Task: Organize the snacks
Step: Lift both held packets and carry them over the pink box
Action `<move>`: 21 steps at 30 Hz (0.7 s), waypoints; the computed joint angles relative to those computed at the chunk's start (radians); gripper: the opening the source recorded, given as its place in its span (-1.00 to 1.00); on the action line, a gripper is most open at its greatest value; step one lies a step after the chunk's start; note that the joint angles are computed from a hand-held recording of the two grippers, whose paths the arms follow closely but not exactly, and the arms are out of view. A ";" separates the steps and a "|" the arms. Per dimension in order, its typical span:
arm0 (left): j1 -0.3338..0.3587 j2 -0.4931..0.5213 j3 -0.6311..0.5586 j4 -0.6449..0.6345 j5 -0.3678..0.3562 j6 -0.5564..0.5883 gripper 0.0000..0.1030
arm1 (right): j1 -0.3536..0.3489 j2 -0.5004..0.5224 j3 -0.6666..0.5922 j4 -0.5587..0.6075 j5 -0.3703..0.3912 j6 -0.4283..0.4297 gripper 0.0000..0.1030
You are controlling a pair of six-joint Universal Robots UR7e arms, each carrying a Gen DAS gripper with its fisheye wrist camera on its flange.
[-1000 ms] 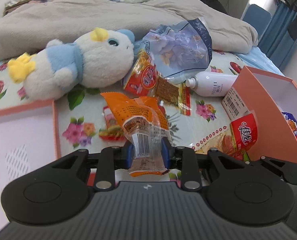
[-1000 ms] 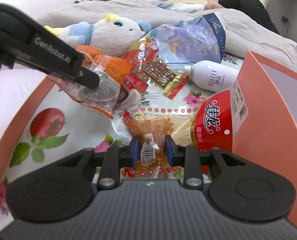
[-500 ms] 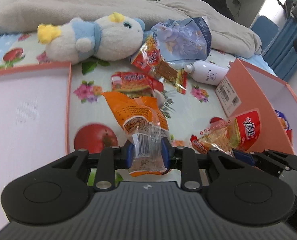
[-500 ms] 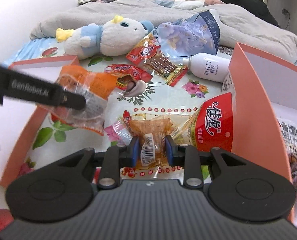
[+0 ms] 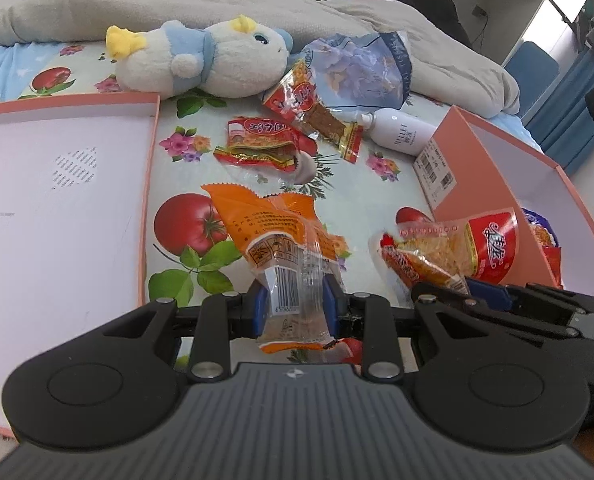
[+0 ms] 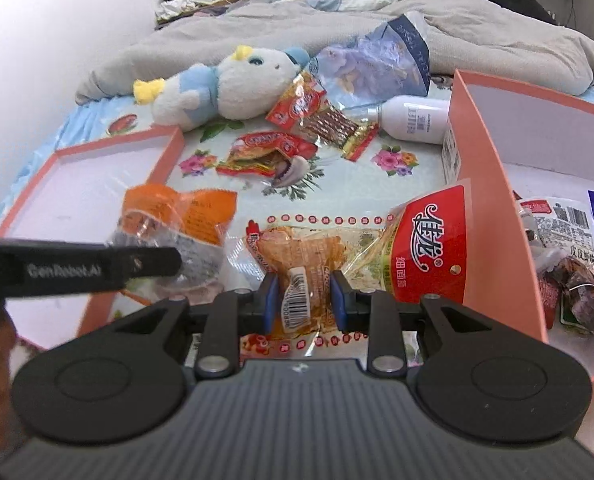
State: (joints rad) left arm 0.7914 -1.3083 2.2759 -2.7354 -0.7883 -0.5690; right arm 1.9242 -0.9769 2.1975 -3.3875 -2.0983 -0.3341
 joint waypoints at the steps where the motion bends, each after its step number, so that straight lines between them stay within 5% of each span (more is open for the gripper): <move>1: -0.006 -0.004 0.001 0.004 0.001 -0.008 -0.37 | 0.004 -0.006 -0.002 0.008 -0.002 0.008 -0.41; 6: -0.046 -0.028 -0.010 0.040 0.016 -0.044 -0.37 | 0.022 -0.052 -0.016 0.075 0.008 0.051 -0.40; 21: -0.168 -0.030 -0.111 0.112 0.074 -0.067 -0.36 | 0.086 -0.182 -0.047 0.111 0.005 0.003 -0.40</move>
State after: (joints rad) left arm 0.6234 -1.3386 2.1651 -2.6232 -0.7146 -0.6362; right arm 2.0103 -1.1591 2.1509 -3.2768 -2.0938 -0.3314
